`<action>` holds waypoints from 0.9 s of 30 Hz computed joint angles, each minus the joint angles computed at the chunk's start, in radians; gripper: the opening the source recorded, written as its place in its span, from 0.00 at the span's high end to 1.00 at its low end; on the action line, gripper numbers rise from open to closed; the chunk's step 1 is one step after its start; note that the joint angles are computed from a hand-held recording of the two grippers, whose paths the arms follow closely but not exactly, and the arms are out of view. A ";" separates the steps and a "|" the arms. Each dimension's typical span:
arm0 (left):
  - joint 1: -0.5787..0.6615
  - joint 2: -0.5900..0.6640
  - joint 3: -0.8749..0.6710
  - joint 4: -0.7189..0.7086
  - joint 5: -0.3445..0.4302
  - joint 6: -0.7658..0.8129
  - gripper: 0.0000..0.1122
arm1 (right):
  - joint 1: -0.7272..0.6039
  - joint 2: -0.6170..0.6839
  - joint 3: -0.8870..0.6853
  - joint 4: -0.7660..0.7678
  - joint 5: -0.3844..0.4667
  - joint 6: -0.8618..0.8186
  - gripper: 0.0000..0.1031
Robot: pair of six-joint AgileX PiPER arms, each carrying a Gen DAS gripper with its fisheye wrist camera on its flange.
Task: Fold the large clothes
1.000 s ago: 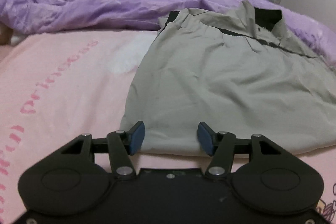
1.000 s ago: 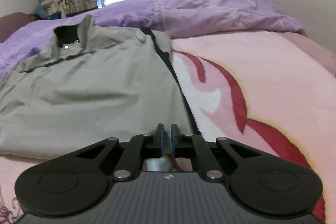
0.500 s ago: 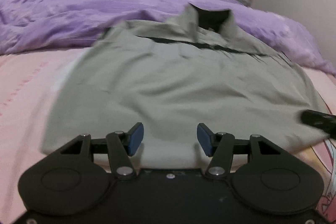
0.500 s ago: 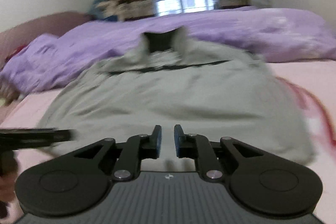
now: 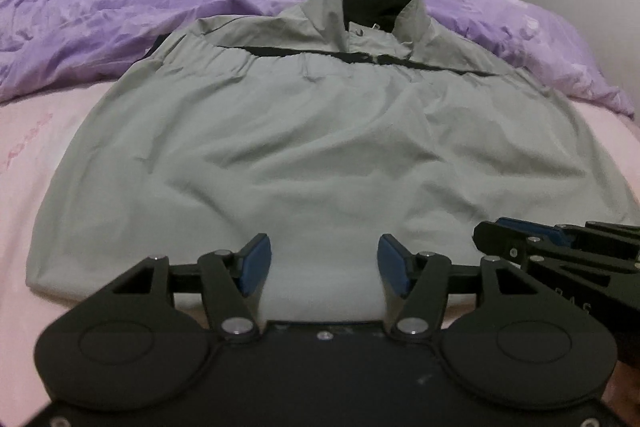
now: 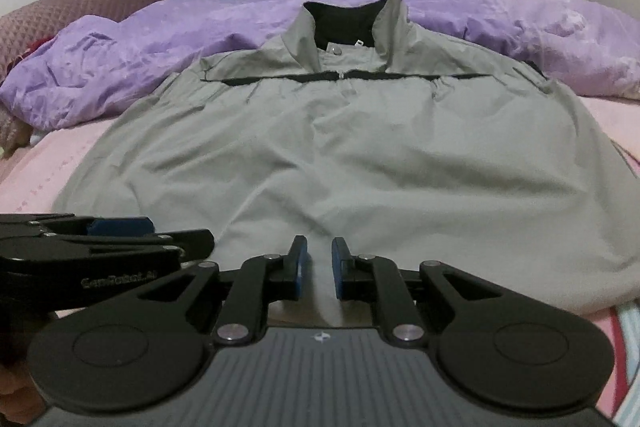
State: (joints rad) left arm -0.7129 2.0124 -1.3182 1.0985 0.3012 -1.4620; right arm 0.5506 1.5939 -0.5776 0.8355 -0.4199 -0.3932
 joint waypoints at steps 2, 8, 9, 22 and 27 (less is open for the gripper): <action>-0.003 -0.002 -0.018 0.029 0.002 -0.024 0.46 | -0.012 -0.022 -0.003 -0.072 0.001 0.067 0.85; 0.018 0.119 -0.252 -0.254 0.096 0.292 0.46 | -0.069 0.076 -0.150 0.066 0.039 -0.076 0.85; 0.022 0.147 -0.287 -0.289 0.117 0.334 0.45 | -0.093 0.106 -0.175 0.066 0.073 -0.077 0.85; 0.082 0.243 -0.491 -0.462 0.175 0.516 0.42 | -0.171 0.131 -0.231 -0.067 0.054 0.006 0.87; 0.088 0.290 -0.519 -0.423 0.162 0.495 0.40 | -0.228 0.230 -0.298 -0.150 0.113 0.083 0.89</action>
State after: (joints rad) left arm -0.6247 2.3026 -1.8367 0.6757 0.4629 -0.9672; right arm 0.3225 1.8242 -0.8752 0.6854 -0.3071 -0.3098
